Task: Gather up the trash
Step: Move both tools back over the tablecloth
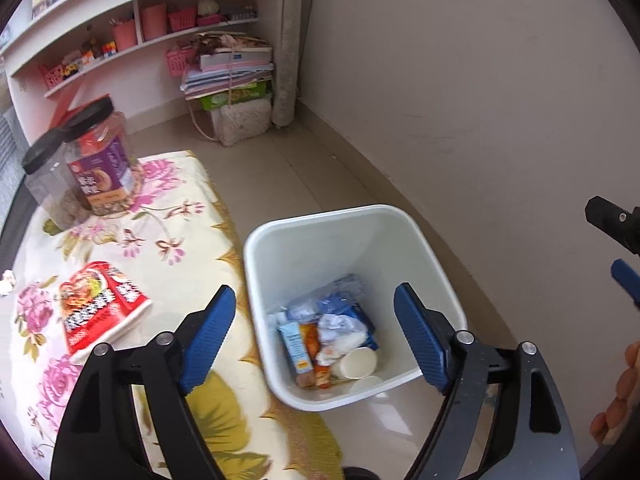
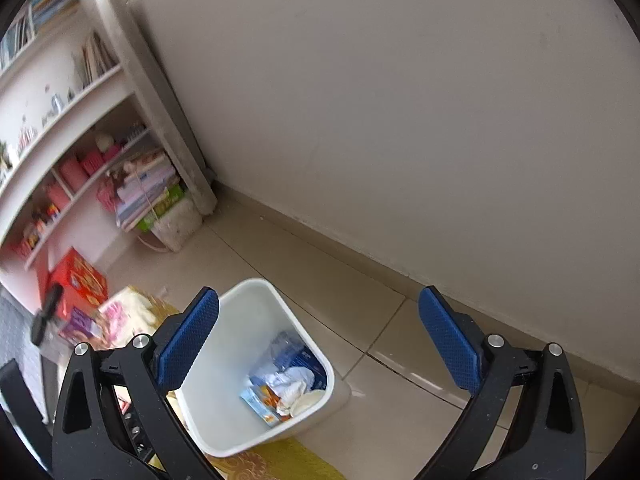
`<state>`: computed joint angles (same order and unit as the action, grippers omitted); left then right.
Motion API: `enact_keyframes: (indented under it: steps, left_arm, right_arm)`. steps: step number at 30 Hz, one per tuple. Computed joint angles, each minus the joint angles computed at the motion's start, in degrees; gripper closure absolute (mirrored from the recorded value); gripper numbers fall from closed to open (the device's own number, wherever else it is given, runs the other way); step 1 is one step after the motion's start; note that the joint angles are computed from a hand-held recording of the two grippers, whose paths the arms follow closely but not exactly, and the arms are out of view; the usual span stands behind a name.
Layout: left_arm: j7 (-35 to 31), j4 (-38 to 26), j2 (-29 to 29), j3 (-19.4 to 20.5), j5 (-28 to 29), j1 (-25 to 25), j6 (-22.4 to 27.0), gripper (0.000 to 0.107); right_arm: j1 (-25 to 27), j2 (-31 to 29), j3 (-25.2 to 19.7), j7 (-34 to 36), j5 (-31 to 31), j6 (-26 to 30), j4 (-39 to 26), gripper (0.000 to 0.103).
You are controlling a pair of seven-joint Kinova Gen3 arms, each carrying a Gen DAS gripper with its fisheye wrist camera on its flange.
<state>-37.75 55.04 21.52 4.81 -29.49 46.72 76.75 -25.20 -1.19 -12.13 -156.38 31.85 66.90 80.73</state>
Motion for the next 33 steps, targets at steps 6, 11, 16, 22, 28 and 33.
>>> enact_keyframes:
  steps: [6,11,16,22,28,33]
  left_arm:
    - [1.49,4.45,-2.69,-0.69,-4.22,0.33,2.15,0.022]
    - [3.59,10.37,-6.48,0.26,-4.9,-3.0,2.86,0.022]
    - [3.77,17.15,-10.7,1.33,-4.36,-8.87,4.47,0.021]
    - [1.34,25.76,-16.17,1.7,-3.98,-17.25,5.17,0.021]
    - [-3.64,33.2,-21.35,-1.33,-1.14,-29.02,3.19,0.021]
    - [-9.71,37.12,-22.61,-4.98,-0.63,-39.17,-1.41,0.021]
  right_arm:
    - [-4.88,4.3,-1.29,2.22,2.06,4.56,-4.44,0.007]
    - [-11.07,8.61,-1.02,5.01,3.5,7.48,-9.13,0.007]
    - [-16.47,12.43,0.11,7.91,1.43,8.16,-13.84,0.007]
    - [-22.3,18.07,1.66,11.61,-1.69,9.09,-21.14,0.007]
    - [-26.97,24.04,3.68,15.03,-5.68,10.38,-29.21,0.007]
    - [-30.12,28.73,6.46,16.75,-8.25,12.18,-35.62,0.007]
